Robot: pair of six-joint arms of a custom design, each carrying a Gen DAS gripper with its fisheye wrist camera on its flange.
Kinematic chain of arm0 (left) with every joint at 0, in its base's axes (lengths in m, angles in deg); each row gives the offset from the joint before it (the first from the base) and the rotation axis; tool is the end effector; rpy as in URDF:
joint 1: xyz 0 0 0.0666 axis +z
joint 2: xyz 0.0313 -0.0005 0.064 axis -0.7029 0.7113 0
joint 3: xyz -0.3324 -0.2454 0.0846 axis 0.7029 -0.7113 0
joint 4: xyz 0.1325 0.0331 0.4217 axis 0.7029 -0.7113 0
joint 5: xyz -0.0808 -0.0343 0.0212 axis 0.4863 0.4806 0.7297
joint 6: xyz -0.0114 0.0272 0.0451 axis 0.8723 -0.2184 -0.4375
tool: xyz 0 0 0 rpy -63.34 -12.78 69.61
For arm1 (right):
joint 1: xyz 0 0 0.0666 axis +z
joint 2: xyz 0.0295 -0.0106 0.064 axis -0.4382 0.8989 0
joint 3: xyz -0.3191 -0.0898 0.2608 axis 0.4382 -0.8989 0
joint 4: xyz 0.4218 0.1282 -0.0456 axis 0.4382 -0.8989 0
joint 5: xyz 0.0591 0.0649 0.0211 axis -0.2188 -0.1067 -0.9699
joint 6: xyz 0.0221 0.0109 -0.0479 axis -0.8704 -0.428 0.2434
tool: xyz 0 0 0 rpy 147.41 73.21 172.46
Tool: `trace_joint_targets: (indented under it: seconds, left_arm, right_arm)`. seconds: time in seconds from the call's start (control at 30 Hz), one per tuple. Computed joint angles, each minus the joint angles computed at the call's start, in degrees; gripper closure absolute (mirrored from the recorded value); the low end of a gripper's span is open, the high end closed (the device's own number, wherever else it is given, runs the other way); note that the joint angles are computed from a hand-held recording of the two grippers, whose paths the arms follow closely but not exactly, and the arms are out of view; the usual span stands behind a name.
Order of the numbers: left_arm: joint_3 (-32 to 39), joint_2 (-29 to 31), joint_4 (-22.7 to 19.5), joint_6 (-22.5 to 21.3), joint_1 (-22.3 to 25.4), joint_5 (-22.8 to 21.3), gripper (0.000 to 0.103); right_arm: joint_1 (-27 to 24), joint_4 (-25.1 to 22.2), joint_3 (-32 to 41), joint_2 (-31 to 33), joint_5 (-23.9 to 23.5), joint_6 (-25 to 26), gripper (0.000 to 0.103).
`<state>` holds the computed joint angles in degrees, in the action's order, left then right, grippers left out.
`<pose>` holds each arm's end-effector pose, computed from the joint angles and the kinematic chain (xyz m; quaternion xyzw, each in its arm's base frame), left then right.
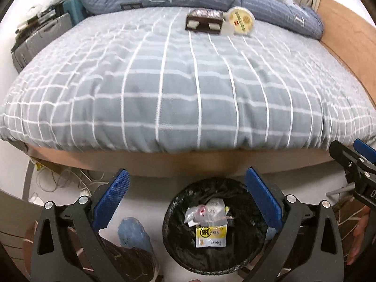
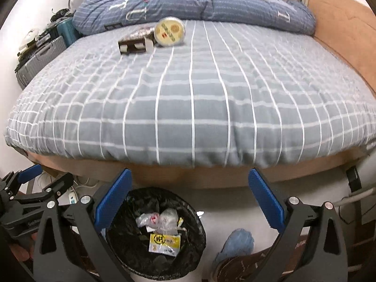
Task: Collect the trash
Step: 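Move both open tools back over the snack box and yogurt cup, then grasp the yellow yogurt cup with the right tool while the left tool grasps the brown box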
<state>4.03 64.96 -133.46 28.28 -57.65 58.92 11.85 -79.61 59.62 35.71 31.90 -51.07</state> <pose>0.3979 -0.0978 0.5469 0.2256 0.9306 -0.0760 0.2780 0.2973 0.2066 0.5696 0.2310 0.9197 -0.0487 0.3138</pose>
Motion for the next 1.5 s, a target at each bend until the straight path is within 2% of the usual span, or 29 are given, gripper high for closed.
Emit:
trace_joint_targets:
  seconds: [0.43, 0.83, 0.97, 1.1, 1.3, 1.5]
  left_arm:
    - [12.0, 8.2, 1.0, 1.7, -1.8, -1.7, 0.006]
    - [28.2, 22.9, 2.3, 4.2, -3.6, -2.0, 0.006]
    - [34.5, 28.4, 1.8, 5.1, -4.0, -0.5, 0.006]
    - [41.4, 34.2, 0.3, 5.0, -4.4, 0.2, 0.006]
    - [51.7, 41.8, -2.6, 5.8, -4.6, -0.3, 0.006]
    - [59.0, 46.6, -5.1, 5.7, -4.6, -0.2, 0.006]
  right_arm:
    - [-8.6, 4.7, 8.2, 5.2, -0.3, 13.4, 0.008]
    - [-20.2, 14.1, 16.0, 14.6, -4.2, 27.8, 0.008]
    - [-23.4, 17.6, 18.6, 18.0, -7.3, 31.5, 0.008]
    - [-25.4, 20.2, 23.1, 22.7, -8.4, 35.3, 0.008]
    - [-28.0, 21.4, 29.4, 29.1, -11.5, 36.4, 0.008]
    - [-29.4, 19.0, 34.8, 34.4, -14.3, 35.1, 0.008]
